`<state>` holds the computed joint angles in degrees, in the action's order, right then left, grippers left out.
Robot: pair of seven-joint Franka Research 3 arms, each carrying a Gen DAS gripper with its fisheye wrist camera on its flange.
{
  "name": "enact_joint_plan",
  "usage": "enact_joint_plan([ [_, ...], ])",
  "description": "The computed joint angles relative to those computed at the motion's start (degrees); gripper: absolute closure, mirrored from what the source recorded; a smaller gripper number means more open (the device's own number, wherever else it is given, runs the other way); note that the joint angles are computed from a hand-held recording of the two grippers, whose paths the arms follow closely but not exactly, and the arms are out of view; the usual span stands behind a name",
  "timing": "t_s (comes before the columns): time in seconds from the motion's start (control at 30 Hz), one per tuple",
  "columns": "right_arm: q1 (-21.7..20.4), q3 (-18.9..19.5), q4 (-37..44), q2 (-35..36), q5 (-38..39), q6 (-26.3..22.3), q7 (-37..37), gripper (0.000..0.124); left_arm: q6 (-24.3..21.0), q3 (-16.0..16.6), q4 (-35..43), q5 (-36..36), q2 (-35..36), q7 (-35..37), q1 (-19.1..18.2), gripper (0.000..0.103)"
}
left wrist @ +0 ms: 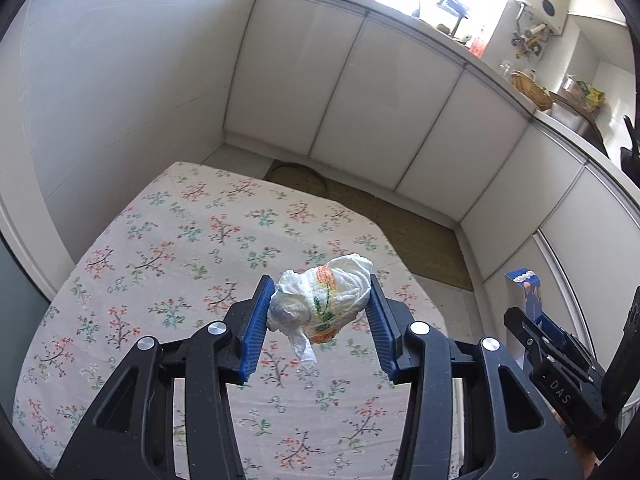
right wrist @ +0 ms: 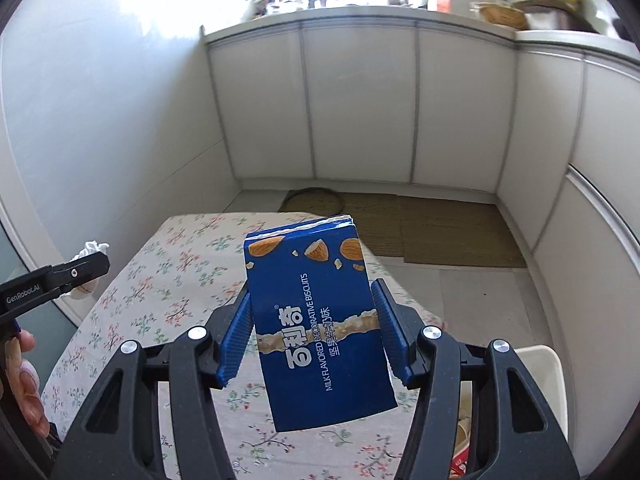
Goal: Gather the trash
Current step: 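Lift the tissue and biscuit box and carry them over the bin, then open the right gripper to drop the biscuit box into the bin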
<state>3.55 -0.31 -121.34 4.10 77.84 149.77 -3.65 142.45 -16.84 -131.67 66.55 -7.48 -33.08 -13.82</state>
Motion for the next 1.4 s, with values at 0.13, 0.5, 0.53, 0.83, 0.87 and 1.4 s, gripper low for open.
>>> enact_joint_plan([
  [0.13, -1.72, -1.22, 0.90, 0.37, 1.87, 0.24, 0.08, 0.067, 0.08, -0.33, 3.55, 2.14, 2.98, -0.02, -0.70, 0.059],
  [0.5, -6.58, -2.78, 4.39, 3.21, 6.36, 3.20, -0.71, 0.067, 0.63, 1.42, 13.60, 5.61, 11.90, 2.60, -5.35, 0.059],
  [0.53, -7.09, -2.95, 4.94, 3.69, 6.69, 3.58, -0.63, 0.067, 0.80, 1.64, 14.63, 5.69, 12.86, 3.04, -5.81, 0.059],
  [0.83, -10.54, -2.83, 9.45, 8.12, 9.73, 8.79, -0.33, 0.067, 2.32, 3.89, 22.48, 5.19, 20.63, 6.43, -10.23, 0.059],
  [0.87, -10.80, -2.79, 10.03, 8.86, 9.65, 9.85, -0.24, 0.067, 2.41, 4.13, 23.41, 4.82, 21.54, 7.04, -10.78, 0.059],
  [1.4, -16.65, -1.73, 16.63, 14.86, 11.73, 15.41, 0.36, 0.041, 5.85, 9.25, 44.95, -4.90, 38.69, 20.72, -19.14, 0.059],
])
